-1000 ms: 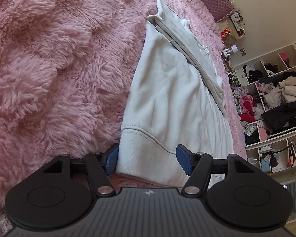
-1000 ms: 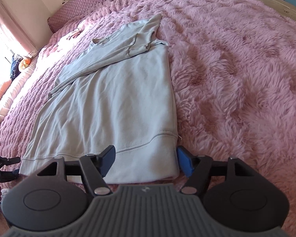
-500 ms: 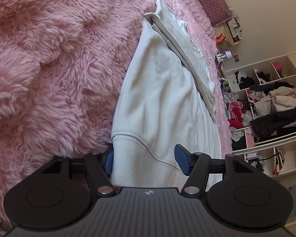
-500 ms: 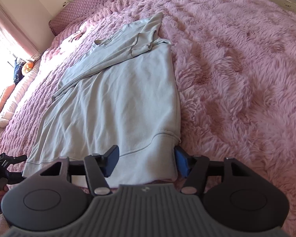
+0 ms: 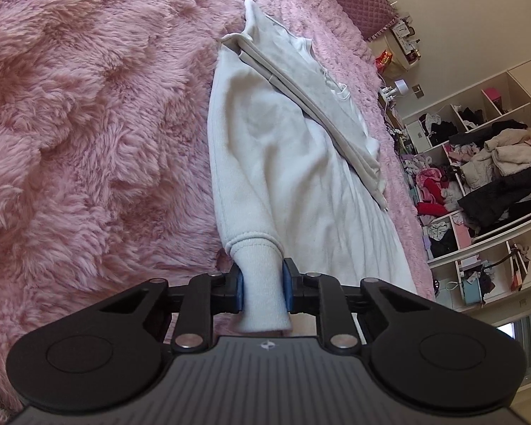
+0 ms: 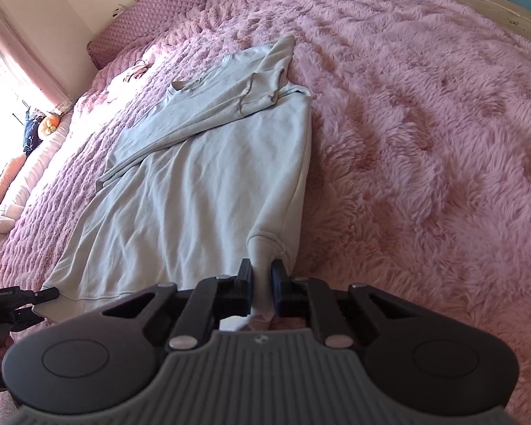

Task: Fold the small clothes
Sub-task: 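Grasp the sweatshirt hem with both grippers, then lift the hem with both grippers and fold it up onto the collar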

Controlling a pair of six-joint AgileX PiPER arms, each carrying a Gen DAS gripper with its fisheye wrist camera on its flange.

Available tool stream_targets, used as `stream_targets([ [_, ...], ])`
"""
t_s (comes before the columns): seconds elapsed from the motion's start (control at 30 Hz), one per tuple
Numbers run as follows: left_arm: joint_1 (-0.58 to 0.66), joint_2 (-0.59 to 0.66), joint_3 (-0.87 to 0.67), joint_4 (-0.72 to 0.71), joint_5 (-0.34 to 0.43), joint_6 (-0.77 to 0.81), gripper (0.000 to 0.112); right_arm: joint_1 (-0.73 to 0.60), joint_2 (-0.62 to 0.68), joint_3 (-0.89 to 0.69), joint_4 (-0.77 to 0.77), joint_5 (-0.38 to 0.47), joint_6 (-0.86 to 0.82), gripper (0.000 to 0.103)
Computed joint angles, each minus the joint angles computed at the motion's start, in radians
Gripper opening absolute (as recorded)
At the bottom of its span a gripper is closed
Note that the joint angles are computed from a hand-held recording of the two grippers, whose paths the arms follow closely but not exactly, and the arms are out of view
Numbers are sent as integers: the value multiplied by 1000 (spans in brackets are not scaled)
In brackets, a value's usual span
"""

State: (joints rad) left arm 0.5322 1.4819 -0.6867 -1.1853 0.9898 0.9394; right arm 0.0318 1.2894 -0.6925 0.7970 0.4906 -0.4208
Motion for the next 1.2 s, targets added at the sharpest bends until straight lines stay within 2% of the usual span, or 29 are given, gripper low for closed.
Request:
stream_targets([
  [0.27,32,-14,-6,-42,59,8,19,25,-12,-17,42,-5,-6,4],
  [0.37,74,10,-22,-85,117,28,12,-5,-22,-4,144,0,-72,3],
  [0.6,15,48,-153,-90,73,9,5,-75,36,-58,376,21,-202,3],
  [0.73,-9,136,-259,-142,107,-20,5,-83,117,-142,492,20,-242,3],
  [0.93,-38,308,-513,-248,146,-89,5,-76,305,-373,633,-25,-248,3],
  [1.03,-66,426,-718,-252,132,-181,5,-61,421,-533,676,-88,-261,2],
  [1.1,-89,529,-894,-221,110,-272,5,-46,518,-684,595,-126,-176,2],
  [1.2,-115,686,-1144,-196,82,-385,5,-29,700,-961,373,-137,71,2],
])
